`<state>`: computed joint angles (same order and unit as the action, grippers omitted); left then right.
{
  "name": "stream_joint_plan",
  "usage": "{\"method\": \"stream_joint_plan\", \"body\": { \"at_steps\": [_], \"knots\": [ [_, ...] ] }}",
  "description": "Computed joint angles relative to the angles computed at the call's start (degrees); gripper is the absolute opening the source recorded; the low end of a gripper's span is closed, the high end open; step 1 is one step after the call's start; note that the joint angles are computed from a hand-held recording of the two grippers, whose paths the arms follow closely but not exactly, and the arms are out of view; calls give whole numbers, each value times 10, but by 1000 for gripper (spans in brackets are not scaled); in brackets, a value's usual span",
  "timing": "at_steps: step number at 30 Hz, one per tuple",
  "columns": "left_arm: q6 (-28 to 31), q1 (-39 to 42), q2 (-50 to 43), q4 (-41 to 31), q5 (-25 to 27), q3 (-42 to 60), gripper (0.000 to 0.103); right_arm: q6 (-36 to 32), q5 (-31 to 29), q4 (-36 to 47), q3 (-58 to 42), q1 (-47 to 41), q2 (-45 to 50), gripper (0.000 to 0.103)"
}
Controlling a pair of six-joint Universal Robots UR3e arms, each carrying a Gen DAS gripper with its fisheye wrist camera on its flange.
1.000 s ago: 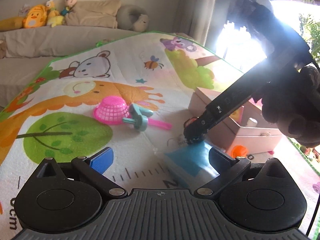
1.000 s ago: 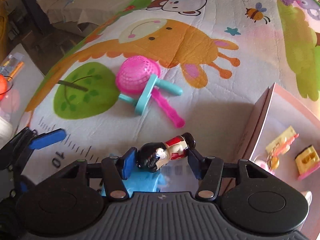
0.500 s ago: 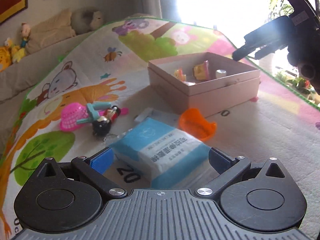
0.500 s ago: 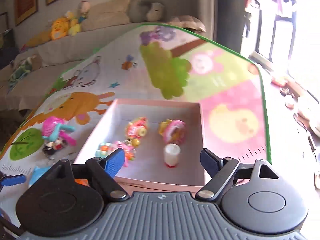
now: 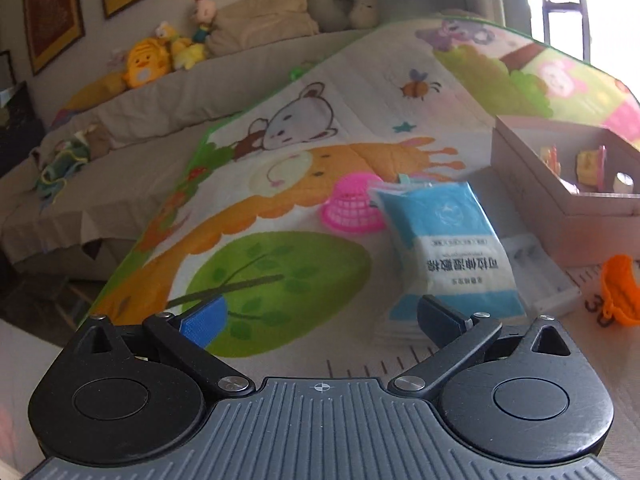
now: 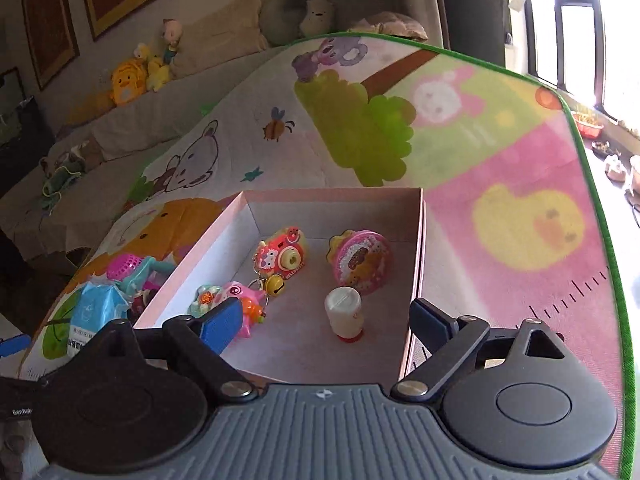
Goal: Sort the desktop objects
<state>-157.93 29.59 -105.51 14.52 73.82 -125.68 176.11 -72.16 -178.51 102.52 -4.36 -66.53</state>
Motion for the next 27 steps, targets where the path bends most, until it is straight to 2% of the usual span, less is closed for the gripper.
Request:
{"method": "stream_joint_plan", "body": {
  "at_steps": [2,5,6,7,8,10,12,13,14,16,19,20,22,24,26,27],
  "knots": [
    [-11,21,24,8,-33,-19,103,-42,14,-14,45,18,-28,91],
    [-17,36,59,4,-92,-38,103,-100,31,18,71,56,-44,90],
    [-13,38,72,-10,-117,-41,103,-117,17,23,70,76,-37,85],
    [-6,38,85,-26,-139,-45,103,-133,-2,18,70,96,-26,73],
    [3,37,98,-40,-161,-51,103,-143,-23,13,66,115,-13,67],
    [18,30,115,-60,-192,-62,103,-135,-45,27,47,131,9,44],
    [33,14,121,-90,-208,-62,103,-108,-35,23,58,118,5,40],
    [41,5,120,-104,-213,-63,103,-98,-35,16,68,110,-1,30],
    [46,-5,115,-115,-215,-60,103,-88,-38,8,81,103,-8,27],
    [51,-31,94,-115,-204,-52,103,-65,-33,-22,125,76,-28,27],
    [29,-84,34,-81,-155,-22,103,-45,-6,-60,197,32,-59,29],
    [18,-99,16,-82,-138,-4,101,-37,9,-72,221,16,-69,32],
    [-3,-129,-25,-91,-94,43,96,-17,32,-109,263,-8,-78,53],
    [-14,-156,-56,-68,-49,70,96,-2,44,-162,296,-24,-69,61],
    [-16,-171,-70,-74,-26,94,93,3,48,-214,315,-28,-53,62],
    [-15,-174,-76,-76,-20,102,93,3,44,-224,315,-24,-48,67]
  ]
}}
